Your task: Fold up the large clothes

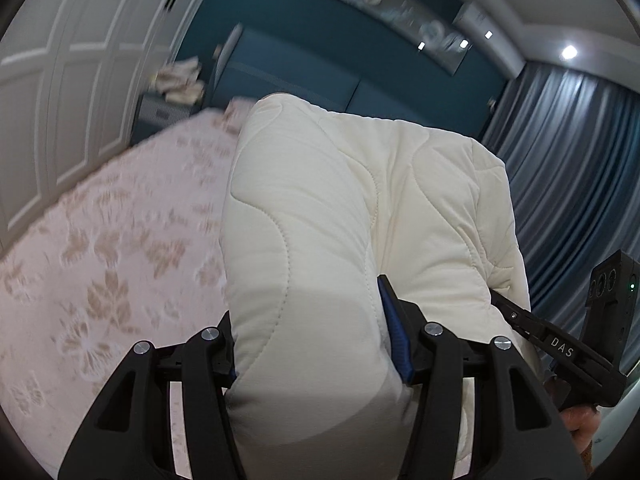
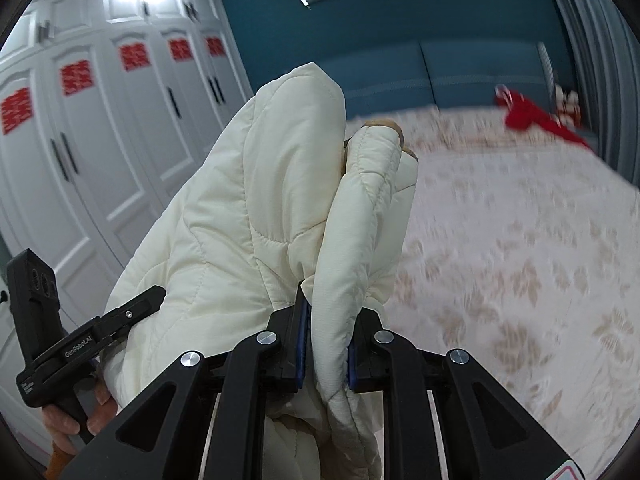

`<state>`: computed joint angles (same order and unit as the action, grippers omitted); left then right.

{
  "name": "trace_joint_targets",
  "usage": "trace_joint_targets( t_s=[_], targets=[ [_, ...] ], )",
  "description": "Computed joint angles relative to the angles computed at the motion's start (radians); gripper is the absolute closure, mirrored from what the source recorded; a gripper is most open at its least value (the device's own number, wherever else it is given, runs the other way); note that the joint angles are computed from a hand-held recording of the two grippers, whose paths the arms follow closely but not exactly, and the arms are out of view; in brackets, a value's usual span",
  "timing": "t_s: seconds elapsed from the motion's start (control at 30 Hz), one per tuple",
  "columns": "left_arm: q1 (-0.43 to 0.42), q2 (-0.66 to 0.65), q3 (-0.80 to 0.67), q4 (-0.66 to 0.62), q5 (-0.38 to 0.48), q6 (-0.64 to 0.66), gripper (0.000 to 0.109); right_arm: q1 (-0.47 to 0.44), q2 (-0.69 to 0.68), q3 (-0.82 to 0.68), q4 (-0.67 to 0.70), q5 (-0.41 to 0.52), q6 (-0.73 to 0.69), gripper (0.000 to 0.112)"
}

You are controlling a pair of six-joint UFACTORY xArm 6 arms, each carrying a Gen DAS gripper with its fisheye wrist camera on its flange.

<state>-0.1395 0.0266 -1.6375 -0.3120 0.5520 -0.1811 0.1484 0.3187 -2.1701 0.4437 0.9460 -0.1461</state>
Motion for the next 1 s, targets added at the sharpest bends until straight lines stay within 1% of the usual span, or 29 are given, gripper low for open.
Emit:
trace_joint_targets(
  t_s=[0.17, 0.33, 0.4, 0.43, 0.5, 0.53, 0.57, 0.6, 0.63, 0.7, 0.77, 0.83, 0.87, 1.0],
  targets=[
    [-0.007, 0.093, 0.010, 0.007, 0.046, -0.009, 0.056, -0.021, 0.048, 0.104, -0.006, 0.016, 0.034, 0.097],
    [-0.018, 0.181, 0.031, 0.066, 0.087, -0.041, 0.056, -0.039, 0.099, 0.193, 0.001, 0.037, 0.059, 0.097],
    [-0.022, 0.194, 0.047, 0.099, 0.084, -0.065, 0.054, -0.038, 0.105, 0.232, 0.004, 0.027, 0.051, 0.096],
    [-0.022, 0.189, 0.070, 0.104, 0.062, -0.069, 0.053, -0.036, 0.098, 0.266, 0.015, 0.003, 0.038, 0.096],
    [-0.019, 0.186, 0.093, 0.107, 0.045, -0.078, 0.049, -0.035, 0.099, 0.288, 0.031, -0.014, 0.035, 0.092],
    [-0.017, 0.189, 0.097, 0.115, 0.049, -0.093, 0.044, -0.036, 0.107, 0.287, 0.037, -0.013, 0.040, 0.090],
    [-0.015, 0.192, 0.100, 0.125, 0.055, -0.112, 0.040, -0.037, 0.118, 0.279, 0.033, -0.006, 0.051, 0.084],
    [-0.014, 0.191, 0.105, 0.128, 0.059, -0.128, 0.039, -0.037, 0.121, 0.273, 0.024, 0.006, 0.067, 0.079],
    [-0.012, 0.181, 0.115, 0.123, 0.065, -0.137, 0.038, -0.041, 0.121, 0.263, 0.015, 0.025, 0.084, 0.078],
    [-0.014, 0.155, 0.117, 0.166, 0.105, -0.186, 0.036, -0.048, 0.093, 0.266, -0.011, 0.051, 0.107, 0.077],
    [-0.018, 0.123, 0.109, 0.255, 0.169, -0.265, 0.036, -0.049, 0.001, 0.335, -0.082, 0.016, 0.145, 0.077],
    [-0.034, 0.067, 0.114, 0.371, 0.244, -0.358, 0.036, -0.047, -0.097, 0.423, -0.125, -0.029, 0.134, 0.076],
    [-0.043, 0.051, 0.111, 0.414, 0.269, -0.385, 0.036, -0.047, -0.142, 0.453, -0.129, -0.023, 0.120, 0.075],
    [-0.104, -0.004, 0.090, 0.577, 0.389, -0.451, 0.036, -0.028, -0.237, 0.536, -0.134, 0.016, 0.089, 0.075]
  ],
)
